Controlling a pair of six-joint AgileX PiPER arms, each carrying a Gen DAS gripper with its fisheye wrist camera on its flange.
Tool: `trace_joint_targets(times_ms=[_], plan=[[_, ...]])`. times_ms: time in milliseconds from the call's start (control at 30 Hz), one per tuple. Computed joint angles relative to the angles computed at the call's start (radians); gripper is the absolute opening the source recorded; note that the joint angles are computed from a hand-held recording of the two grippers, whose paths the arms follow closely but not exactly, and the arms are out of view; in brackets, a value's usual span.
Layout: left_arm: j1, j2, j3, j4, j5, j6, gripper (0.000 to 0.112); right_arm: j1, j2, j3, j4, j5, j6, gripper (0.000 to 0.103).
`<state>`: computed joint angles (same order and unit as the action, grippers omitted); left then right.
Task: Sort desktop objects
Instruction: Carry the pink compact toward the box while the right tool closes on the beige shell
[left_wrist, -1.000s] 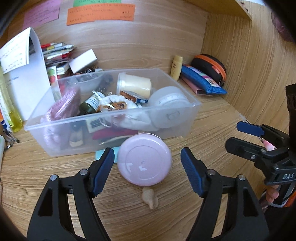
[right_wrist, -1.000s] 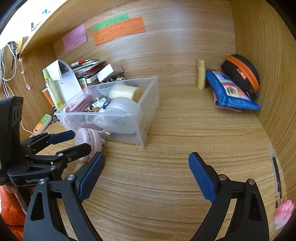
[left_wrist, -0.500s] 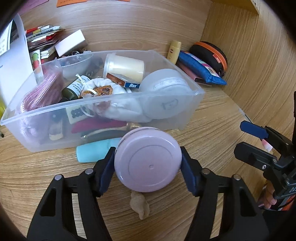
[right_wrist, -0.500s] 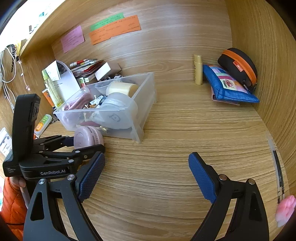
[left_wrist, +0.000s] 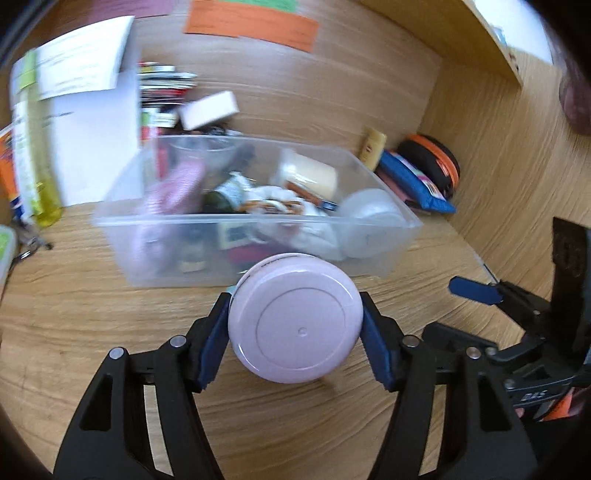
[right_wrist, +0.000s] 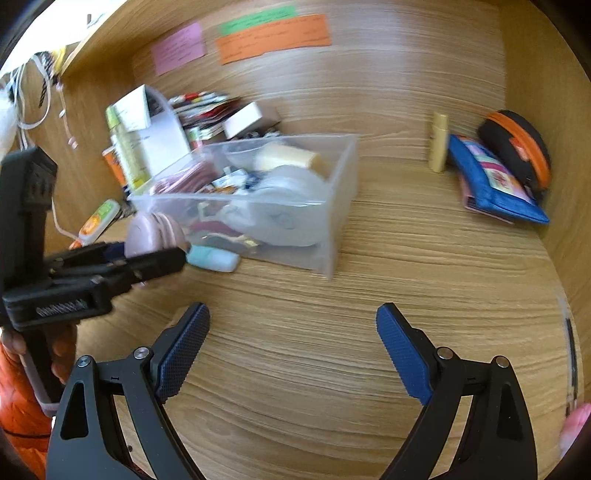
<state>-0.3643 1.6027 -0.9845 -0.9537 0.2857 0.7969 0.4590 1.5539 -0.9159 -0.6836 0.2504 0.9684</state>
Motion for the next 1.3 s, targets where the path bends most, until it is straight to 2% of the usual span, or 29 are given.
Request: trace_joint_targets(times_ms=[267, 333, 400, 467, 533, 600, 733, 800, 1100, 1300], plan=[[0.171, -0.077, 0.141, -0.306, 0.062, 0.316, 0.065, 0.111, 0.130, -0.149, 0.145, 0.061, -0.196, 0.088], [0.222, -0.086, 0.168, -0.372, 0.099, 0.399, 0.065, 0.139, 0.172, -0.199, 0.167, 0.102, -0.235, 0.080], [0.250, -0.088, 0.182, -0.406, 0.126, 0.439, 0.065, 0.151, 0.203, -0.235, 0.205, 0.129, -0.281, 0.064], [0.279, -0.091, 0.190, -0.436, 0.169, 0.477, 0.065, 0.162, 0.234, -0.273, 0.228, 0.162, -0.306, 0.053], [0.287, -0.100, 0.200, -0.467, 0.181, 0.520, 0.065, 0.164, 0.258, -0.302, 0.248, 0.190, -0.323, 0.045], [0.291, -0.100, 0.200, -0.472, 0.195, 0.528, 0.065, 0.168, 0.268, -0.313, 0.254, 0.207, -0.329, 0.033], [0.296, -0.102, 0.199, -0.479, 0.223, 0.548, 0.065, 0.180, 0.276, -0.320, 0.232, 0.225, -0.314, 0.028], [0.297, -0.103, 0.201, -0.484, 0.225, 0.559, 0.065, 0.179, 0.277, -0.320, 0.231, 0.220, -0.319, 0.019], [0.271, -0.111, 0.198, -0.483, 0.205, 0.540, 0.065, 0.165, 0.255, -0.294, 0.237, 0.171, -0.333, 0.016], [0.224, -0.122, 0.173, -0.475, 0.154, 0.515, 0.065, 0.148, 0.192, -0.249, 0.213, 0.110, -0.329, 0.016]])
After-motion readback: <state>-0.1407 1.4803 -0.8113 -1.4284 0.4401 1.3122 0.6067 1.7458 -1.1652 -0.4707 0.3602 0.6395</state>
